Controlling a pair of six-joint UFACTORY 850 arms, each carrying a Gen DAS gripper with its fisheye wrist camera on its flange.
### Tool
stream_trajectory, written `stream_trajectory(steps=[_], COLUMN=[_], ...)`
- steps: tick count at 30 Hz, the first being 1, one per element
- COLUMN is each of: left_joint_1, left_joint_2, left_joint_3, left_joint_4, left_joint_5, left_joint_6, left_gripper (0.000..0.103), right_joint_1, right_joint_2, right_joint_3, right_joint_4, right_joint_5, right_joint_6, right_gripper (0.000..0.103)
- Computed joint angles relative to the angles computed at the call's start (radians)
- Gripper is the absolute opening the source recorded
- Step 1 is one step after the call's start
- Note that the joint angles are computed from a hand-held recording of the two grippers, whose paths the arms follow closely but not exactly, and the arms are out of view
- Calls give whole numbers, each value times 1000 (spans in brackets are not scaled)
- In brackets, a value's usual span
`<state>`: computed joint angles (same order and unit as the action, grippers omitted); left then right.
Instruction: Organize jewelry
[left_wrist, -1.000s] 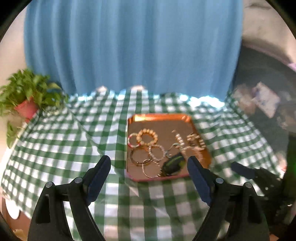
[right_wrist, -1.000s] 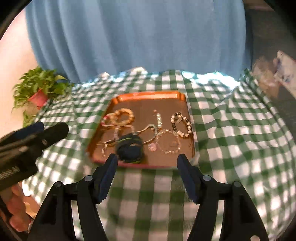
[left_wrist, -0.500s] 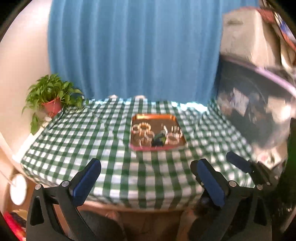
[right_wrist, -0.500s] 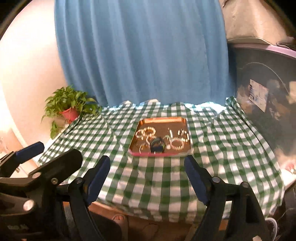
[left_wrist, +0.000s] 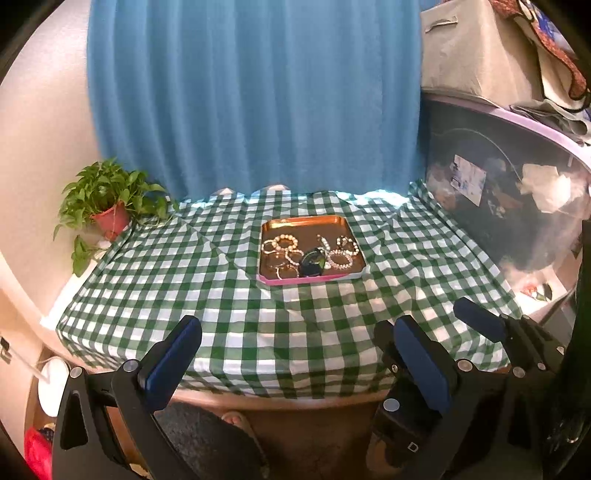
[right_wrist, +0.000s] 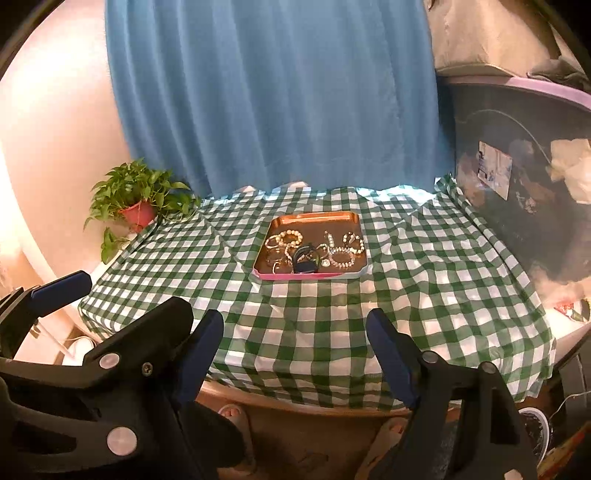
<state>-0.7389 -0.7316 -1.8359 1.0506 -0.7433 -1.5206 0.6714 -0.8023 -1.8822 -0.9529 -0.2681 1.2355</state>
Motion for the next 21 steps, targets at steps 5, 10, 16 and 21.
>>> stream_trajectory(steps=[5,10,16,21], left_joint_1=[-1,0,2,3], left_joint_2=[8,5,3,-4], left_joint_3=[4,-9,-12,-20], left_joint_4=[-1,-14,-17,-28], left_joint_5=[-5,-23,-24,-35], left_joint_6=[1,25,27,44], left_gripper=[103,103,103,103], right_joint_1=[1,7,5,5], right_joint_2=[8,3,1,-2], right_joint_3=[8,4,2,-1], right_joint_4=[-12,-56,-34,2], right_joint_5=[3,-4,-2,5], right_joint_6=[10,64,47,21], right_gripper=[77,76,76,76])
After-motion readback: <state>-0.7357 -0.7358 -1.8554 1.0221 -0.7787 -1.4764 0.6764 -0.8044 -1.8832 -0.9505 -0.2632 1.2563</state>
